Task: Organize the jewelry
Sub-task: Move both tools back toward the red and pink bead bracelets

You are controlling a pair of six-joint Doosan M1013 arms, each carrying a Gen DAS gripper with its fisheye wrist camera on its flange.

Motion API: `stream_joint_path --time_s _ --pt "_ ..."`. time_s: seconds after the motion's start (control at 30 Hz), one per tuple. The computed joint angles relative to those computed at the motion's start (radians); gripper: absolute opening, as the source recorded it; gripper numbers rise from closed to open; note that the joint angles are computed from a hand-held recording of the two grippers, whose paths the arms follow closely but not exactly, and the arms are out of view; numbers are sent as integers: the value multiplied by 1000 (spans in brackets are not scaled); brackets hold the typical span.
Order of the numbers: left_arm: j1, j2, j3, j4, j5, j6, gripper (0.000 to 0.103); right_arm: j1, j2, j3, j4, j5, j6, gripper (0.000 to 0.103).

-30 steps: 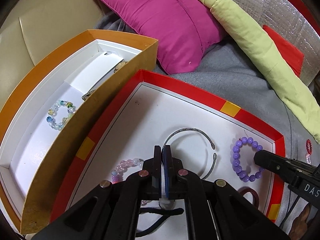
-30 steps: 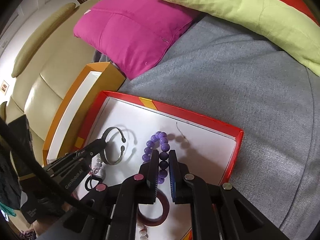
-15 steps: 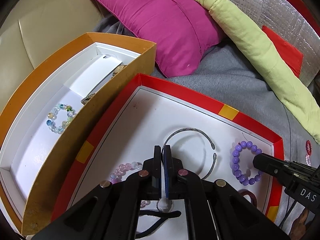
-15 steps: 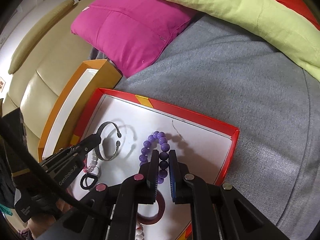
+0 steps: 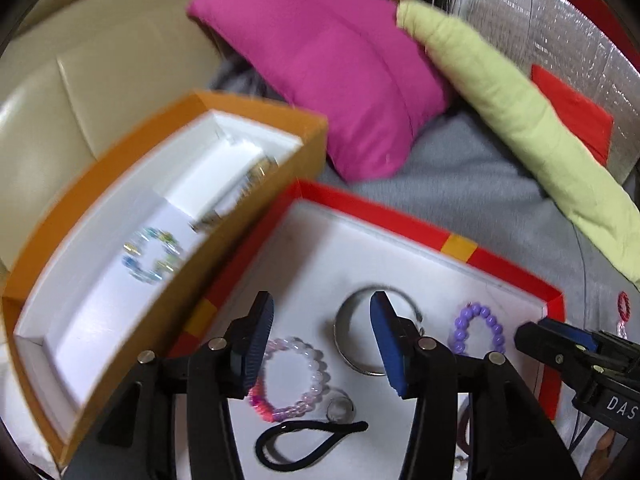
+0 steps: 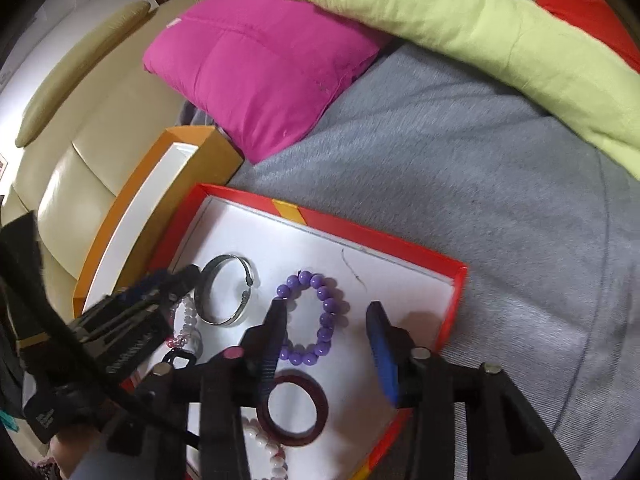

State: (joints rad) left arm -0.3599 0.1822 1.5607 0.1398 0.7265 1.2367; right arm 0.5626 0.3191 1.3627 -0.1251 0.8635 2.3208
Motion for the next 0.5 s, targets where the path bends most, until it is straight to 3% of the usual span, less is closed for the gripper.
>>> stream_joint_path --time_s 0.1,0.17,0.23,0.3,0.5 --pt "-8 -29 16 20 -31 -34 51 12 -36 36 -69 -20 57 46" --pt "-20 -52 33 43 -58 -66 55 23 -75 78 -143 -27 123 53" --pt "-43 -81 56 97 -89 -130 63 41 -117 130 -252 -12 222 71" --pt "-74 -105 80 152 -117 -194 66 57 -165 192 -354 26 317 77" --pt "-190 -137 112 139 -130 -165 70 40 -293 359 -385 138 383 79"
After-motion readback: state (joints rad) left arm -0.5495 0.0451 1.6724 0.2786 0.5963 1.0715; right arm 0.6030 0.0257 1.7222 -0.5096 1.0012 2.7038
